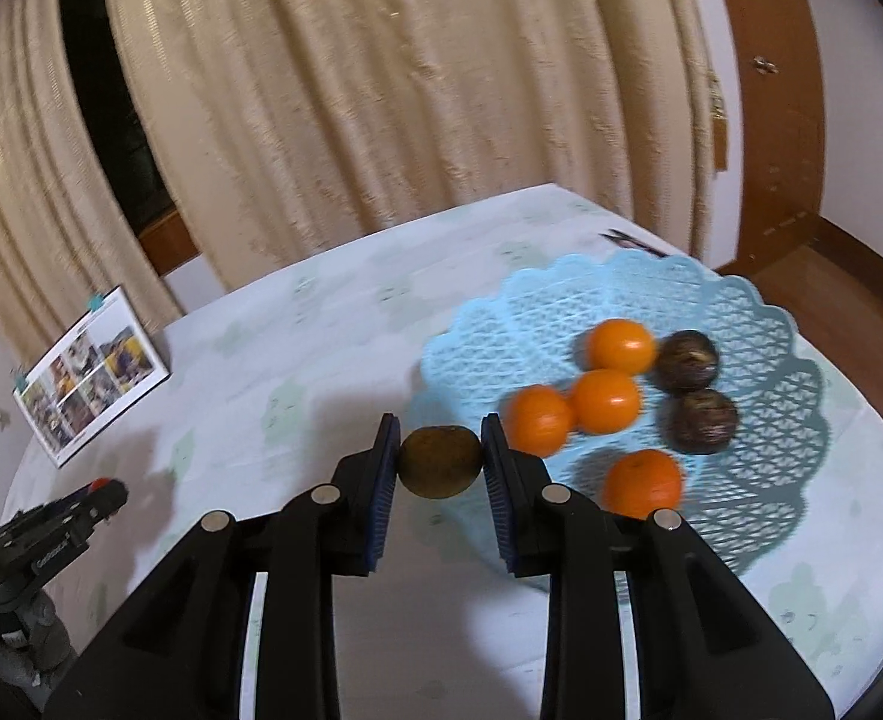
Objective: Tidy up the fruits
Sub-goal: 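Drop the tan fruit into the basket with right tool while left holds the tomato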
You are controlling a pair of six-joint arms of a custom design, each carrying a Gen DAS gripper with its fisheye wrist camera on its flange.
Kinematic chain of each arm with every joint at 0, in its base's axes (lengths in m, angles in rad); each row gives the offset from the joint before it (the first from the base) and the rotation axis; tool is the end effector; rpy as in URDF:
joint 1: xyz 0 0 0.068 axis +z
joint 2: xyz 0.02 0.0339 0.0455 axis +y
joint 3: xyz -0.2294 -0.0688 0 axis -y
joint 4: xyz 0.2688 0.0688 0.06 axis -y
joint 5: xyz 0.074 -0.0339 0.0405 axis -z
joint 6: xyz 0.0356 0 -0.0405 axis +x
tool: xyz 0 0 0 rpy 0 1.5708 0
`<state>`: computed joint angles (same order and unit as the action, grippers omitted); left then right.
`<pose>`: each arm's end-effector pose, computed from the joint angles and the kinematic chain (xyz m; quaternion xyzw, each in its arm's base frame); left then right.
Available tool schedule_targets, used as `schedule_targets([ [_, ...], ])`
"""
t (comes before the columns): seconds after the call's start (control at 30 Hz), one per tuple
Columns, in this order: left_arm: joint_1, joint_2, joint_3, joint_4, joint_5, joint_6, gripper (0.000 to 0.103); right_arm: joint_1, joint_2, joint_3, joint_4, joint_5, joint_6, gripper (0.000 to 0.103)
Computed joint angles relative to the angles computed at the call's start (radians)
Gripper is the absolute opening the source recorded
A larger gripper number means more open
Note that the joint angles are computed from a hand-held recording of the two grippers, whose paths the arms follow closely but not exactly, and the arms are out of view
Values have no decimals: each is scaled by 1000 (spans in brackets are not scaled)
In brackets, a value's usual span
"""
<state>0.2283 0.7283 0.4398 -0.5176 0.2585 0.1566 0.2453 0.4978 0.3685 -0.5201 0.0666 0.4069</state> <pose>0.1955 0.0361 0.1690 0.0151 0.9212 -0.0466 0.3860 0.1751 0.0414 0.1816 0.0870 0.8911 0.1141 0.4305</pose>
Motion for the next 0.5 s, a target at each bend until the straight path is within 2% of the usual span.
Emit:
schedule_targets([
  [0.2,-40,-13,0,-7,-22,-18,28,-134,-28,-25,-5,-77,-29,29],
  [0.3,-62,-23,-1,-12,-34,-25,28,-203,-51,-40,-9,-132,-34,36],
  [0.37,-89,-32,0,-15,-49,-36,28,-244,-89,-54,-18,-146,-32,46],
  [0.5,-155,-46,3,-20,-88,-62,28,-319,-159,-83,-47,-150,-44,46],
])
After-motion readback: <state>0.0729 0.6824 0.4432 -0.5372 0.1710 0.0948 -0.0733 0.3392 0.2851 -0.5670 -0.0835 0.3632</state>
